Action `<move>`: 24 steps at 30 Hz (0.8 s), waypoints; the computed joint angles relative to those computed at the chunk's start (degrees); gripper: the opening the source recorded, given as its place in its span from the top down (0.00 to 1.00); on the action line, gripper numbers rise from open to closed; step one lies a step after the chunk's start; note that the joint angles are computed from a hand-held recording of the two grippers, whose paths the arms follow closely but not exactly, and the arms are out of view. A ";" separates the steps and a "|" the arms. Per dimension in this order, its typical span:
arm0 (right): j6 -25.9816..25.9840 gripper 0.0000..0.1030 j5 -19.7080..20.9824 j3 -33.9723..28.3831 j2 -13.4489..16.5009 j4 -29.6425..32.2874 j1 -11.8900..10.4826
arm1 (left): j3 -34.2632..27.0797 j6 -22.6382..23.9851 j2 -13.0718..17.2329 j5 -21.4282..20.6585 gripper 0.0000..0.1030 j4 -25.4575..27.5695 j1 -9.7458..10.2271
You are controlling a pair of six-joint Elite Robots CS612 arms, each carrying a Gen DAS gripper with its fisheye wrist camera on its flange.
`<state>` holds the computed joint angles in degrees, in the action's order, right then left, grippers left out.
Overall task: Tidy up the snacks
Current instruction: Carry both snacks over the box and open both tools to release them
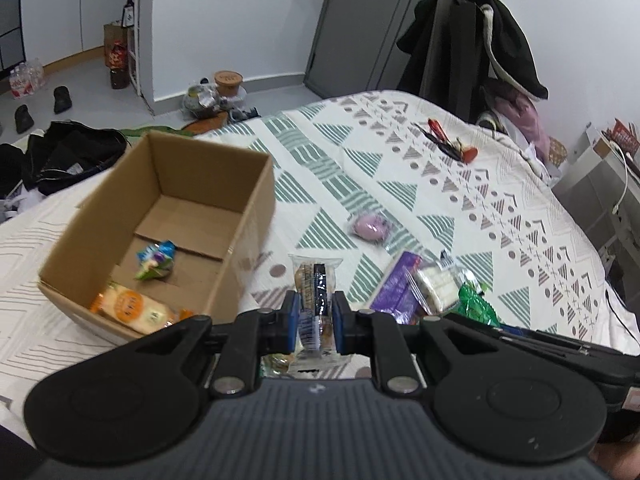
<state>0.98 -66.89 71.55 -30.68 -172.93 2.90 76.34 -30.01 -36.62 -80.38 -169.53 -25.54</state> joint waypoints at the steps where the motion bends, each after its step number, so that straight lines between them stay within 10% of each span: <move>1: 0.09 0.71 0.10 -0.11 0.03 -0.21 0.08 | 0.07 -0.04 -0.12 0.26 0.84 -0.11 0.08; 24: 3.57 0.71 0.99 -5.64 2.00 -2.50 3.55 | 1.52 -0.29 -2.16 2.00 0.84 -2.08 3.80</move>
<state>4.55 -65.90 65.91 -28.68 -175.43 6.45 77.85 -30.30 -38.78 -78.38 -171.61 -21.74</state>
